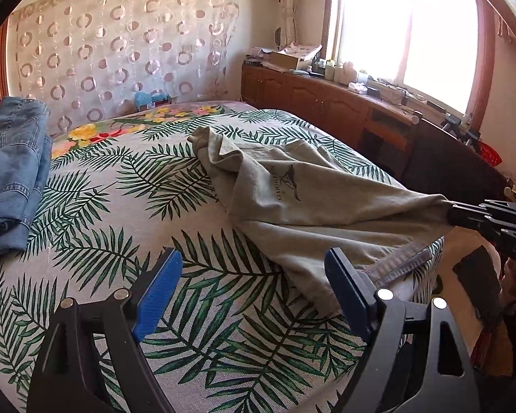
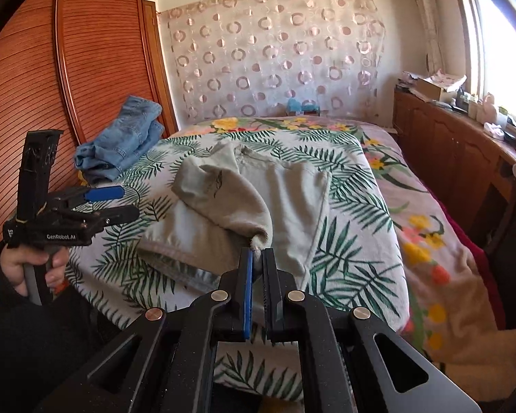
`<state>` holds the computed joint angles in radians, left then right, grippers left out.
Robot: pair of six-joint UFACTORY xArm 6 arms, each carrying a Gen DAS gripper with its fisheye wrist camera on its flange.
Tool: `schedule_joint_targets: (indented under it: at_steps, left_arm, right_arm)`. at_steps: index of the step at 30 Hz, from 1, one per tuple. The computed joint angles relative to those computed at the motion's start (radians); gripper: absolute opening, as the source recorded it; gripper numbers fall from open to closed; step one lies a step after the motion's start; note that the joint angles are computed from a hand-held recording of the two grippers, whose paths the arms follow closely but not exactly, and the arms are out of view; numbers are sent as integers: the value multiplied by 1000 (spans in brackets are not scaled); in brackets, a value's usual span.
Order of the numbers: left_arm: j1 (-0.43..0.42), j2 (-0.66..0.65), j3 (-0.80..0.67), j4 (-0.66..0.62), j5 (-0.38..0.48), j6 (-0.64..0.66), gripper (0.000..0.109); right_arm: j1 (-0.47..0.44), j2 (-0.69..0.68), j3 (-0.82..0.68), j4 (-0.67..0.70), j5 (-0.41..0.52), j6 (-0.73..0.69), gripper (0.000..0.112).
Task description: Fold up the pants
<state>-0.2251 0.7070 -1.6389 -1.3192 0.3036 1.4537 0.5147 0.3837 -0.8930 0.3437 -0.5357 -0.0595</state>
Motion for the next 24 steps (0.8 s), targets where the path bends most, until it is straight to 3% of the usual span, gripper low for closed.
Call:
schedule_joint_targets:
  at_steps: [6, 12, 20, 22, 24]
  left_arm:
    - [-7, 15, -10, 33, -7, -30, 85]
    - [-10, 62, -47, 135, -20, -126, 85]
    - [-5, 95, -62, 245, -1, -241, 85]
    - [-7, 99, -59, 262, -10, -256, 85]
    - [-6, 102, -59, 244, -9, -249, 85]
  right_arm:
    - [-4, -3, 4, 2, 56, 6, 5]
    - [5, 29, -53, 109, 138, -85, 5]
    - [-8, 11, -37, 86, 113, -40, 5]
    - [-10, 9, -35, 85, 107, -36, 13]
    - [14, 20, -52, 210, 94, -132, 23]
